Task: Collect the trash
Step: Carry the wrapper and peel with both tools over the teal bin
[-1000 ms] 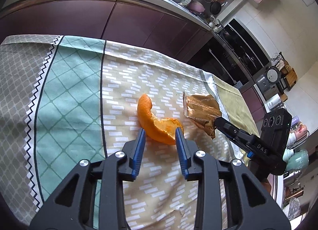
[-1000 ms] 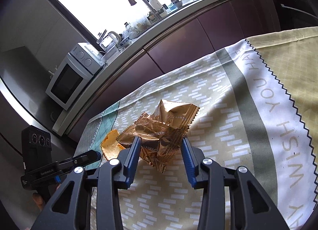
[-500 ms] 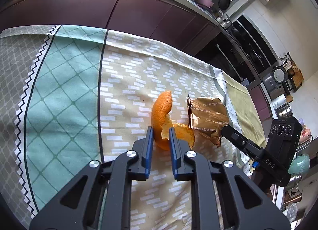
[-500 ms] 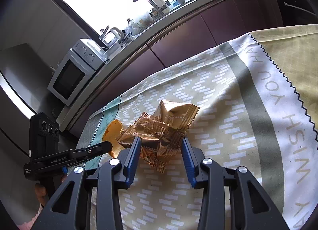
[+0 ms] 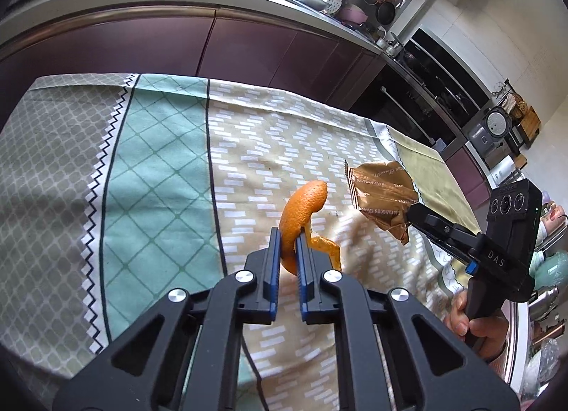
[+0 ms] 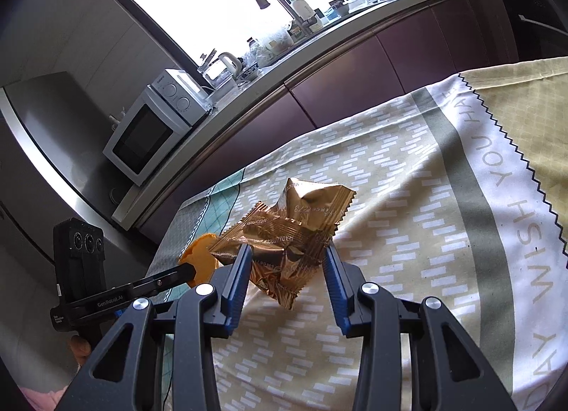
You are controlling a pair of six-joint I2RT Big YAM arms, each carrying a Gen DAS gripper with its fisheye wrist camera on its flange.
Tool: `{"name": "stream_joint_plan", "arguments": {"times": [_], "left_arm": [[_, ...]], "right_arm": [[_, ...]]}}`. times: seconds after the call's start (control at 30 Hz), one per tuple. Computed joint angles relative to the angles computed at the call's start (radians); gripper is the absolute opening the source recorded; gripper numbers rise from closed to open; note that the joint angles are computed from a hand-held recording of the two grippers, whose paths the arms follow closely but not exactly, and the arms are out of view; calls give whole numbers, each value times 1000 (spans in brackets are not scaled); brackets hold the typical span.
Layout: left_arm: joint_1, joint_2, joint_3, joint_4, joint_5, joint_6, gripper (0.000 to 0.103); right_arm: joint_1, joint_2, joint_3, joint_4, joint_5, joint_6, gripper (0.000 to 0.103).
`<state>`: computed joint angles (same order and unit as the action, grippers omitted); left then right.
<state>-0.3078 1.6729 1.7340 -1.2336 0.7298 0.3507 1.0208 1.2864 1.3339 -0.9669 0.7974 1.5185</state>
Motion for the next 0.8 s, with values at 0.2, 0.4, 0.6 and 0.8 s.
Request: {"name": "stream_joint_plan", "arguments": {"times": [0.2,0.4,0.6,0.8], "left_arm": [[76,-55,-38,-6,33,53,9],[166,-97,-63,-34,63,123,9],[261,-127,-87,-52,74,185,9],[353,-142,-97,-75,93,246,9]], "right_arm": [[30,37,43,34,9,-39,39],[59,99,118,41,16,-77,39],[75,172,208,50,1,-138,39],[80,242,287,91,-31,-204,39]]}}
